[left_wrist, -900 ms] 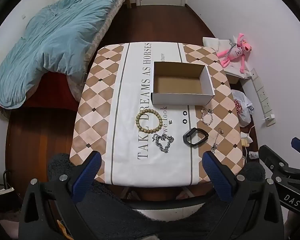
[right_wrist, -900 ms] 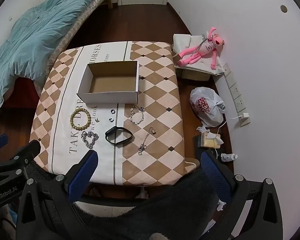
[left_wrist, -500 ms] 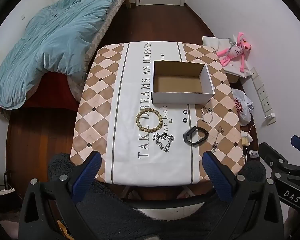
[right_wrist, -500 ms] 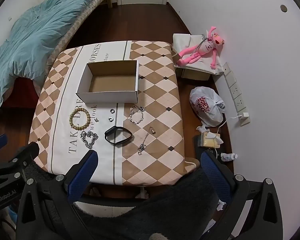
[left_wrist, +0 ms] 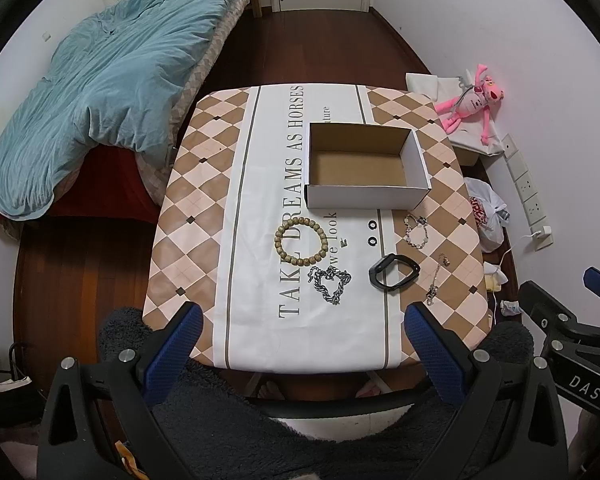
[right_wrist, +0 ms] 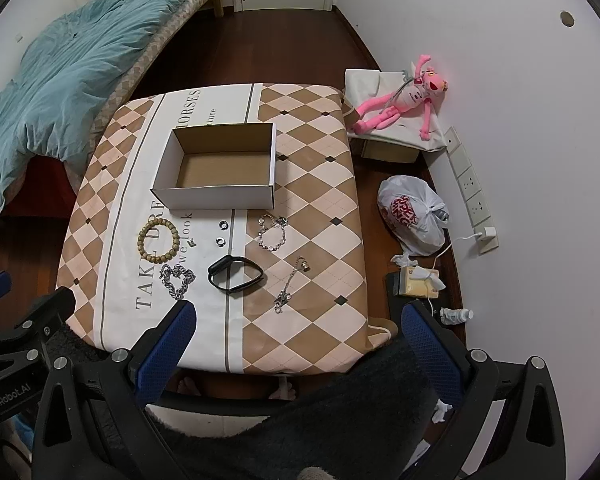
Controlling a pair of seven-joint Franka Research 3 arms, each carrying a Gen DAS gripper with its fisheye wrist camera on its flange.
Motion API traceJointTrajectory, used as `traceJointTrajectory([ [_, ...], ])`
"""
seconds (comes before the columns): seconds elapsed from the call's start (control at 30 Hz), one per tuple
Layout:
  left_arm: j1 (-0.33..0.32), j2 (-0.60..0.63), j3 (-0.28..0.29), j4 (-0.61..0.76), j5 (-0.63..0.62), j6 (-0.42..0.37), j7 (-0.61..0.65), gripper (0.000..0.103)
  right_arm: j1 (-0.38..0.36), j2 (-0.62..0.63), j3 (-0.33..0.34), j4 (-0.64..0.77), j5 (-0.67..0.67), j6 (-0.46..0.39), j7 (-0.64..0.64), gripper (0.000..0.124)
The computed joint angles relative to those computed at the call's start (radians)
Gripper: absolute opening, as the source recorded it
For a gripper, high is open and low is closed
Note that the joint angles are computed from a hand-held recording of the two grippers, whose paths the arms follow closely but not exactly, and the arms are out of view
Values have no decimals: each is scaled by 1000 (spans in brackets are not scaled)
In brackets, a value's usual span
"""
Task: Organize jewelry
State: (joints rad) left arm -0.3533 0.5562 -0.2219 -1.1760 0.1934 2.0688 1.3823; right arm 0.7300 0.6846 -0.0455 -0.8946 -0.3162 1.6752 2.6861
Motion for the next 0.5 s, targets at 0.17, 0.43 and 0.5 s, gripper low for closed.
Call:
traceJointTrajectory([
  [0.17,-1,1,1,2,1,0,1,103,4,10,-2,19,1,-9,1,103],
  [0.43,2,3,1,3,-1,1,5,103,1,27,-7,54,2,-27,-14,103],
  [0.5,6,0,2,-6,-2,11,6,103,1,26,-9,52,2,-24,-14,103],
])
